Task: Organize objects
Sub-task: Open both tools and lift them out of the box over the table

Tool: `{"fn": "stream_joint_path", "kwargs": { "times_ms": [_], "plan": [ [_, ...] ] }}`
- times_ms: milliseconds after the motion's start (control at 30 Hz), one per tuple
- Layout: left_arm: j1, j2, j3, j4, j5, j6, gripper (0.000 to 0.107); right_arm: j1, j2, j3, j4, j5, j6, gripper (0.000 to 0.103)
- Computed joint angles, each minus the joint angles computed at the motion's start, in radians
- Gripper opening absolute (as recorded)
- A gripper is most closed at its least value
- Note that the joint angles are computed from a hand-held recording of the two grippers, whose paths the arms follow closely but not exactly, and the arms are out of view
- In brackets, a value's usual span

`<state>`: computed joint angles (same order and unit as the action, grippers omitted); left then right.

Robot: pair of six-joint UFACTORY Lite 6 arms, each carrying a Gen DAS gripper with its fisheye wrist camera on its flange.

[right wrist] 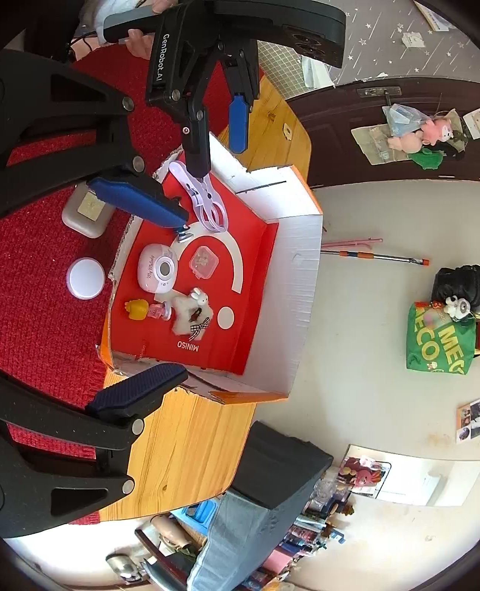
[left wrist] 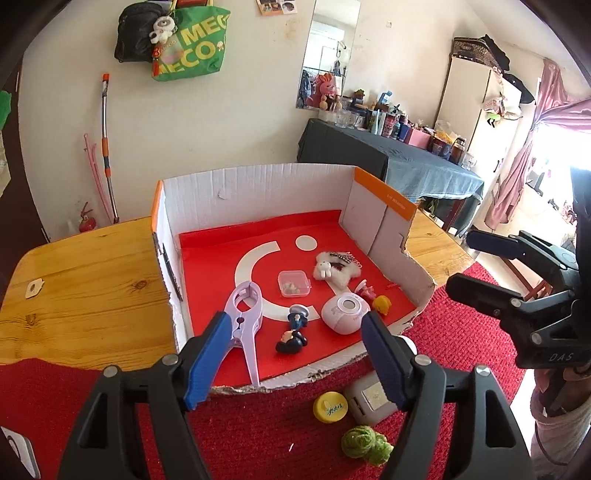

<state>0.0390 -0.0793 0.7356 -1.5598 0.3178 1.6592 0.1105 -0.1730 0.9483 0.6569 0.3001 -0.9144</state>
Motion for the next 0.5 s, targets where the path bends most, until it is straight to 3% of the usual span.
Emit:
{"fn": "stream_joint_path", "kwargs": {
  "times_ms": [100, 500],
  "plan": [
    [-0.014, -0.083, -0.093, -0.164, -0.032, 0.147, 0.083, -0.014, -0.075, -0.077, 0.094, -0.005, -0.079, 0.085],
    [-0.067, -0.276, -0.362, -0.699, -0.064, 0.582, 0.097, -0.036, -0.282, -0.364, 0.509, -0.091, -0.432, 0.089]
  ]
}}
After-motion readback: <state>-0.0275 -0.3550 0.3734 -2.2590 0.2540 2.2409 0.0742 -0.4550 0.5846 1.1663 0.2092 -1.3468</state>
